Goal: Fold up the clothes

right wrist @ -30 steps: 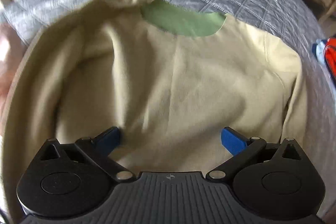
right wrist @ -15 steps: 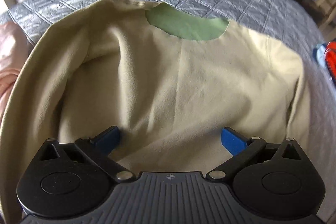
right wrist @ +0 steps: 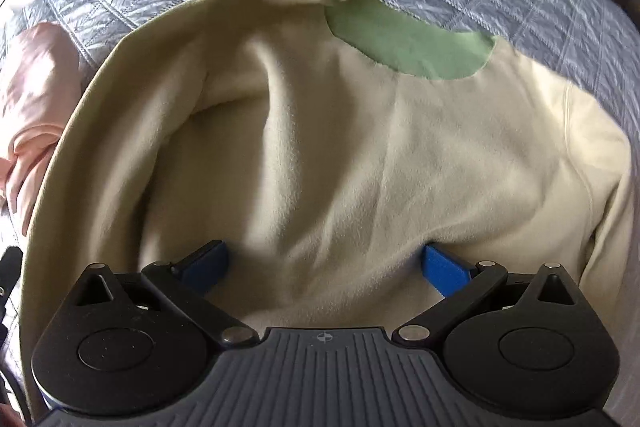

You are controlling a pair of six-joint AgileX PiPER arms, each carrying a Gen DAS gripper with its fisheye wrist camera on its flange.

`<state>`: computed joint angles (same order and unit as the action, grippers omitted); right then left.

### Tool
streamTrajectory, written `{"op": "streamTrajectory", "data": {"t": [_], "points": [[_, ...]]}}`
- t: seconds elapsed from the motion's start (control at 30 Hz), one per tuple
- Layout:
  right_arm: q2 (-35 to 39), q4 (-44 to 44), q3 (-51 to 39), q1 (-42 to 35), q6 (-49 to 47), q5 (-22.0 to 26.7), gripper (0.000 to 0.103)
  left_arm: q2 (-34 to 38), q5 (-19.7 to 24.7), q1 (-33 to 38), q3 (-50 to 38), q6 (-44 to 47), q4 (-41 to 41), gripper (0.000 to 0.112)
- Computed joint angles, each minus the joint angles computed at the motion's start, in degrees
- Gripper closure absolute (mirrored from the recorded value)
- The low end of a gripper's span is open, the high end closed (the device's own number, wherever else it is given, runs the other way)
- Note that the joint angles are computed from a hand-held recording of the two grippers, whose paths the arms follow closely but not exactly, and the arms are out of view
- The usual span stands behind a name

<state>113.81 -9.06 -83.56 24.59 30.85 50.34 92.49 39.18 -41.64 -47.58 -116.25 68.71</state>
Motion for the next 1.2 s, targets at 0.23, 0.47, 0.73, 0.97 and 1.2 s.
{"op": "streamTrajectory", "data": {"t": [0.23, 0.47, 0.73, 0.97, 1.2], "points": [[-1.0, -4.1, 1.5, 2.6, 3.5, -1.3, 0.000, 0.2, -0.4, 0.0, -0.2, 0.4, -0.2, 0.030], [1.0, -12.0, -1.8, 6.2, 4.2, 3.1, 0.000, 0.4, -0.7, 0.1, -0.3, 0.8, -0.5, 0.030], [0.4, -22.6, 1.5, 11.4, 14.7, 2.5, 0.000, 0.4, -1.2, 0.4, -0.2, 0.8, -0.7, 0.030], [0.7, -16.1, -0.2, 8.2, 10.1, 2.4, 0.000, 0.2, -1.6, 0.5, -0.2, 0.9, -0.9, 0.030], [2.3, -21.0, -2.2, 11.7, 11.6, 5.9, 0.000, 0.4, -1.8, 0.4, -0.3, 1.0, -0.9, 0.030]]}}
